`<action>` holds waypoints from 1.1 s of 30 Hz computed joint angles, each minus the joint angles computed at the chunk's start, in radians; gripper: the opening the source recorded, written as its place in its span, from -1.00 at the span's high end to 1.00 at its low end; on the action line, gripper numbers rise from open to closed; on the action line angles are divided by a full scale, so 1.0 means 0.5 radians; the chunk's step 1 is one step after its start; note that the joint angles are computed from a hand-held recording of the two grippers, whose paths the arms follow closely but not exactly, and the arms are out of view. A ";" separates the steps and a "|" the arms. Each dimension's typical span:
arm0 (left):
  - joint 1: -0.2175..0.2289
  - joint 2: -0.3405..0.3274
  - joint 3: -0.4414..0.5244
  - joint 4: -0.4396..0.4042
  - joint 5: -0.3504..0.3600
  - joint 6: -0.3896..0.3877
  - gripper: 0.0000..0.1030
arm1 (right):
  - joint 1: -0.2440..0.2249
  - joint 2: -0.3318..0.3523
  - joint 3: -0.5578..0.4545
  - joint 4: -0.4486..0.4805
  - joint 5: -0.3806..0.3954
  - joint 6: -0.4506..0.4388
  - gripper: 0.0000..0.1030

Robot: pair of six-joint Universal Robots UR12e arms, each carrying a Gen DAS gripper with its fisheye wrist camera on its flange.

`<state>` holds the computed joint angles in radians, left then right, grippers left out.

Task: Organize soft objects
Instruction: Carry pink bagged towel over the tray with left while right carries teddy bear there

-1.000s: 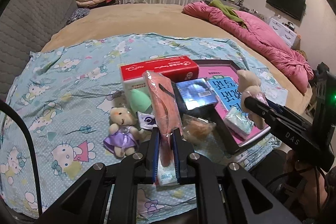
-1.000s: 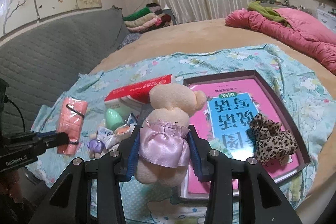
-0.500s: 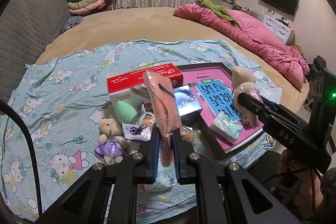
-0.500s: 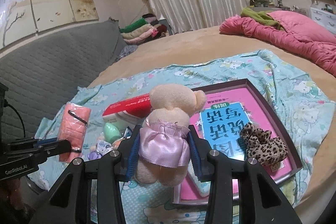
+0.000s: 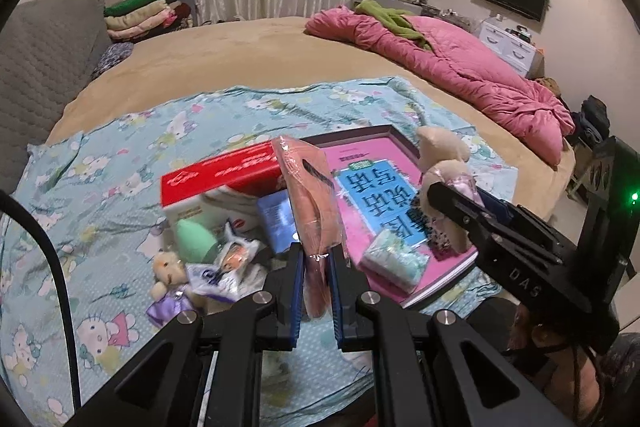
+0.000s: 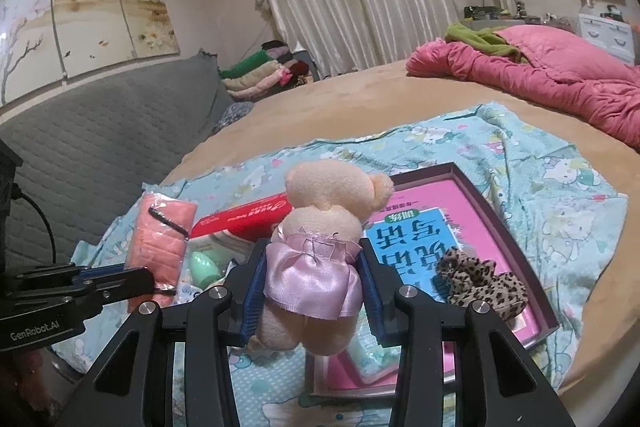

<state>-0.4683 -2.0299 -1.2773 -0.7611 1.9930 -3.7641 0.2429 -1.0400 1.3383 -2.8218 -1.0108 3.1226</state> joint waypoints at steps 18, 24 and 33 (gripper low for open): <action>-0.011 -0.211 0.319 -0.095 -0.087 0.180 0.76 | -0.076 0.017 0.007 -0.218 -0.272 0.178 0.16; 0.007 -0.268 0.379 -0.137 -0.213 0.173 0.76 | -0.100 0.023 0.010 -0.252 -0.334 0.248 0.16; 0.028 -0.358 0.471 -0.174 -0.388 0.146 0.77 | -0.119 0.037 -0.002 -0.244 -0.375 0.244 0.16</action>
<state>-0.4541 -2.2091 -1.0416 -0.8479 1.7989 -3.6909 0.1836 -1.0215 1.3373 -2.9438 -1.1981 3.2443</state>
